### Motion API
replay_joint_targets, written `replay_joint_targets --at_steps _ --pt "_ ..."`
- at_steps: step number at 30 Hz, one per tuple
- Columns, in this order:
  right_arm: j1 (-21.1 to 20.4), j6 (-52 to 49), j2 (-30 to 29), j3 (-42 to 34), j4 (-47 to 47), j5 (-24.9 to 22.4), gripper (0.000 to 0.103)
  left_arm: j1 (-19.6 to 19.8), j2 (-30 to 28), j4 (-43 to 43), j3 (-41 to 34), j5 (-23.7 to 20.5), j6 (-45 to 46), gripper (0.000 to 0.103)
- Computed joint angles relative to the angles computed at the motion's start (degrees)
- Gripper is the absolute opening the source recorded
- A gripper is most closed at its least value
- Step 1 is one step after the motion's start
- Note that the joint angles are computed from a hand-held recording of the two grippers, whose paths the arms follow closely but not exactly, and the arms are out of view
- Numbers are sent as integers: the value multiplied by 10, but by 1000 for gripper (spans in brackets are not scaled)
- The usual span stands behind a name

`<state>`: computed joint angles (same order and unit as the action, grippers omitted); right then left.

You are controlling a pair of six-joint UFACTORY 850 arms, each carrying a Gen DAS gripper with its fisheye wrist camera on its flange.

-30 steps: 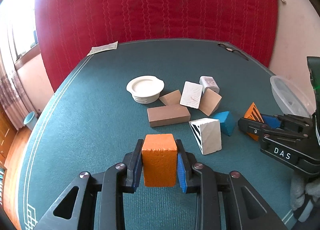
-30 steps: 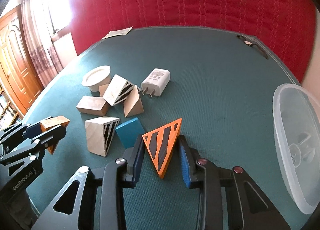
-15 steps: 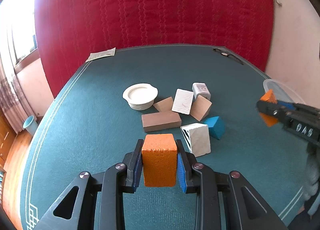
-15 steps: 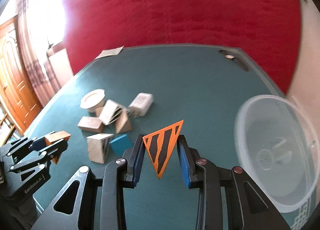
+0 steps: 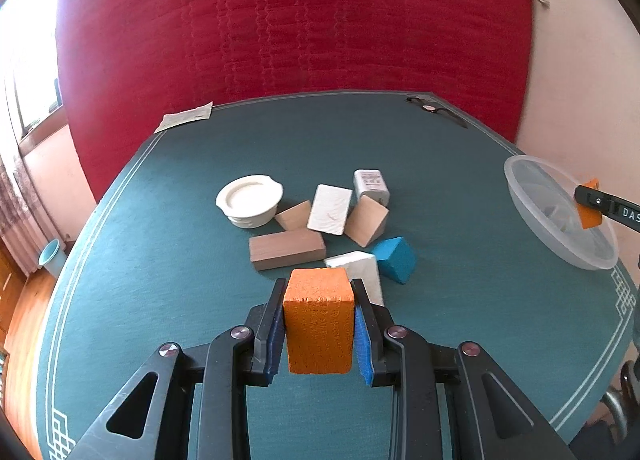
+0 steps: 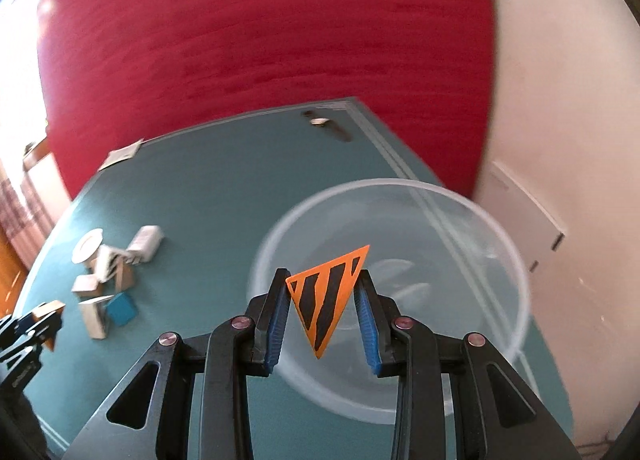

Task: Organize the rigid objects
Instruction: 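Carry the striped triangle with the right gripper into the clear bowl and release, then lower the orange block with the left gripper into the clear bowl and open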

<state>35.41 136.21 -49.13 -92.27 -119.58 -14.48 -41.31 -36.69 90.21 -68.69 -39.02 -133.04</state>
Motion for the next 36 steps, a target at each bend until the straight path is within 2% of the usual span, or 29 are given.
replay_joint_targets --at_steps 4,12,25,34,36 --pt "-13 -28 0 3 44 -10 33 -3 -5 -2 -13 1 12 31" --pt "-32 -28 4 13 70 -12 35 -5 -15 -4 -44 5 42 31" --pt "-48 72 18 44 17 -39 35 -13 -54 -13 -126 21 112 31" --pt "-46 105 25 56 0 -74 35 -16 -105 -10 -219 72 182 31" --pt "-46 113 26 59 -8 -77 39 -15 -120 -21 -246 91 207 31"
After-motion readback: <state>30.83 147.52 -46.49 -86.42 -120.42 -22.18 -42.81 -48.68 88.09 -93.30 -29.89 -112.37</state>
